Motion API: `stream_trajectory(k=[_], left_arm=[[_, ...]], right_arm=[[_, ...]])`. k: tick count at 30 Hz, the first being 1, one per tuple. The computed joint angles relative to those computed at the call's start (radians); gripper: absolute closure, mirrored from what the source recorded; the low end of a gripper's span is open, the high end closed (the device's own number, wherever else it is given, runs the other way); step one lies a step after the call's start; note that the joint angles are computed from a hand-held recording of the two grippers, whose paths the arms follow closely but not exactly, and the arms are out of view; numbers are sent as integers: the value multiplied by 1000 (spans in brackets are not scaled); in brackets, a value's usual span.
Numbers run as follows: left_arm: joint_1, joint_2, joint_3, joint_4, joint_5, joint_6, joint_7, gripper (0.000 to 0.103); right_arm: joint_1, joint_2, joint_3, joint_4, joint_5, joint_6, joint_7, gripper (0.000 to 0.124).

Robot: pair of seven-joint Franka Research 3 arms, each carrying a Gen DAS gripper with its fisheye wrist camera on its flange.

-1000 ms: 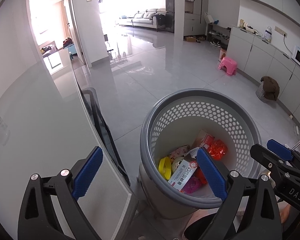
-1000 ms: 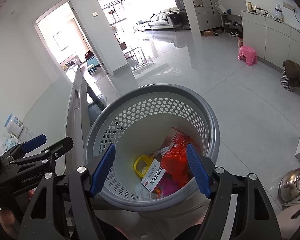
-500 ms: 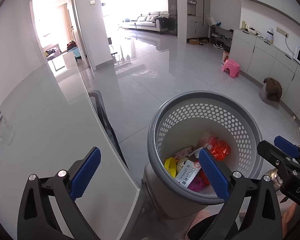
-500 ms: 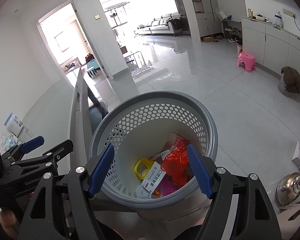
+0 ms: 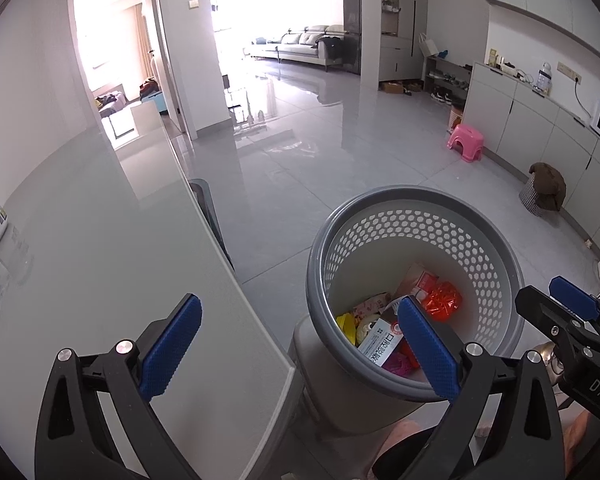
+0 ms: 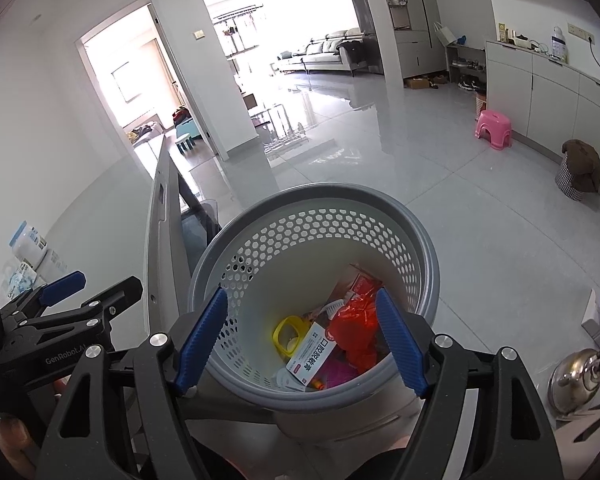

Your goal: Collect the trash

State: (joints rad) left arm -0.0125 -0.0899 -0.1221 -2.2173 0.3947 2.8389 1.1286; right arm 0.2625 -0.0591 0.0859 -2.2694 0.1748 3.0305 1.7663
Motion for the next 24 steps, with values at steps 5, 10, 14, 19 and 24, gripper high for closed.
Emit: stream_trajectory(k=[5, 10, 14, 19, 24], left_arm=[[4, -16, 0, -14, 5, 15, -6, 6], [7, -24, -2, -20, 18, 14, -18, 6], [9, -28, -2, -25, 25, 16, -22, 6], [11, -39, -6, -27, 39, 11, -36, 6], [10, -46, -6, -30, 40, 8, -40, 6]], right_arm=[[-2, -4, 3, -3, -18, 5, 11, 51], [-3, -7, 7, -10, -31, 16, 21, 51], [-3, -10, 8, -12, -32, 16, 23, 51], [-1, -13, 9, -17, -28, 23, 18, 51], [-3, -12, 11, -17, -32, 24, 23, 51]])
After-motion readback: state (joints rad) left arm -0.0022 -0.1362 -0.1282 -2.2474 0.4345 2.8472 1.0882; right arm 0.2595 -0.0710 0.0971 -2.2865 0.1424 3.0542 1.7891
